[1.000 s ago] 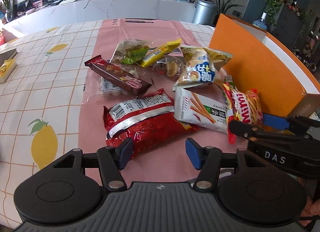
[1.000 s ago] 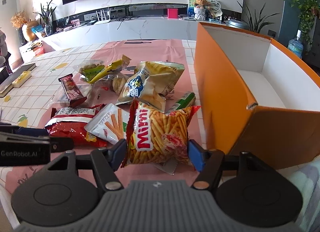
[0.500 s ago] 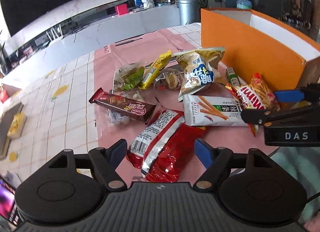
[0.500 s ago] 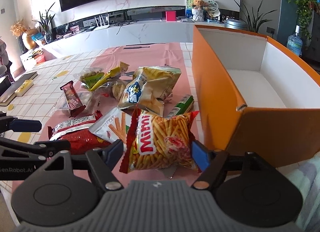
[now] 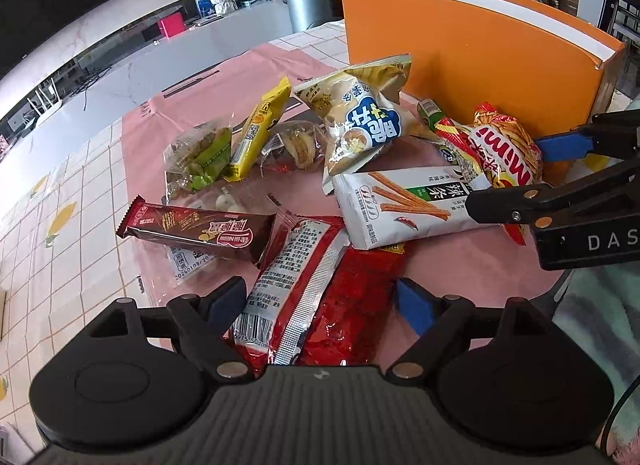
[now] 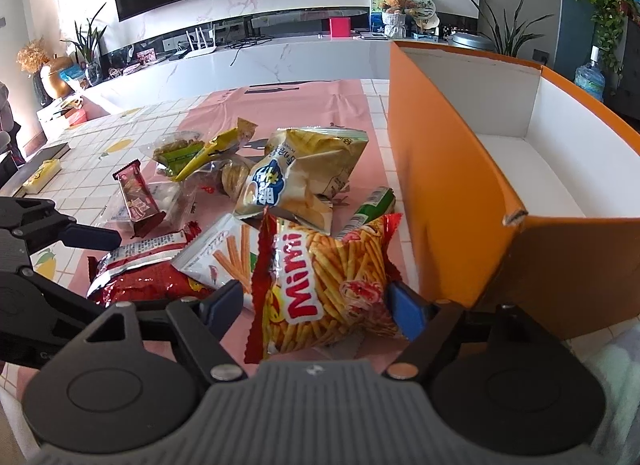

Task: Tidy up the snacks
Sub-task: 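Grasp the red Mimi bag with the right tool while the left tool grasps the red-and-white packet, then lift both held packets and carry them over the orange box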

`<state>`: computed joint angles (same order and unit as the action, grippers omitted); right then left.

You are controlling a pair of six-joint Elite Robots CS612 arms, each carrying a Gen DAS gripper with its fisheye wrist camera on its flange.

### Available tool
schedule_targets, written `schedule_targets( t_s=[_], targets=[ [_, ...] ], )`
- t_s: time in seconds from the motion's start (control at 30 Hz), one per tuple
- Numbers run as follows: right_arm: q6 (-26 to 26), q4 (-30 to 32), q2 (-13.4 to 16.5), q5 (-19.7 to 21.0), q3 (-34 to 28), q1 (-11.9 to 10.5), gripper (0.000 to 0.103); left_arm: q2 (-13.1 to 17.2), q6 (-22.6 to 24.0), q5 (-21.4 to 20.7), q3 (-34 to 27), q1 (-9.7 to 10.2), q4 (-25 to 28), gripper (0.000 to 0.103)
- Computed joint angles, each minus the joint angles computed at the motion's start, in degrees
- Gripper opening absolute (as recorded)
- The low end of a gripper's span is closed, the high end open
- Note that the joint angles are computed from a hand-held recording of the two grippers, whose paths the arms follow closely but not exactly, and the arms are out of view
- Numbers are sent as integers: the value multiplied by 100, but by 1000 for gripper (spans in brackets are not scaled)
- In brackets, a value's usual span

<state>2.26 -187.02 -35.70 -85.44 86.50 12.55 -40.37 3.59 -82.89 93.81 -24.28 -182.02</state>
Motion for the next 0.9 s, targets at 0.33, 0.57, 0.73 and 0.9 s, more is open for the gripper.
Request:
schedule_targets(
  t_s=[0.33,0.57,0.73,0.9],
  targets=[
    [-94,-19,21,-38,-8,16,56,-26,-393,391,80,-129,-44,90],
    [-101,-39,2,88,24,-14,52,-188,-1173,678,269,-251,88,89],
    [-120,-156,-36,161,104,-34,50,-350,-1745,821,430,-282,103,89],
    [-242,-425,-102,245,265,-52,48,-518,-2165,906,662,-332,-171,89]
  ],
)
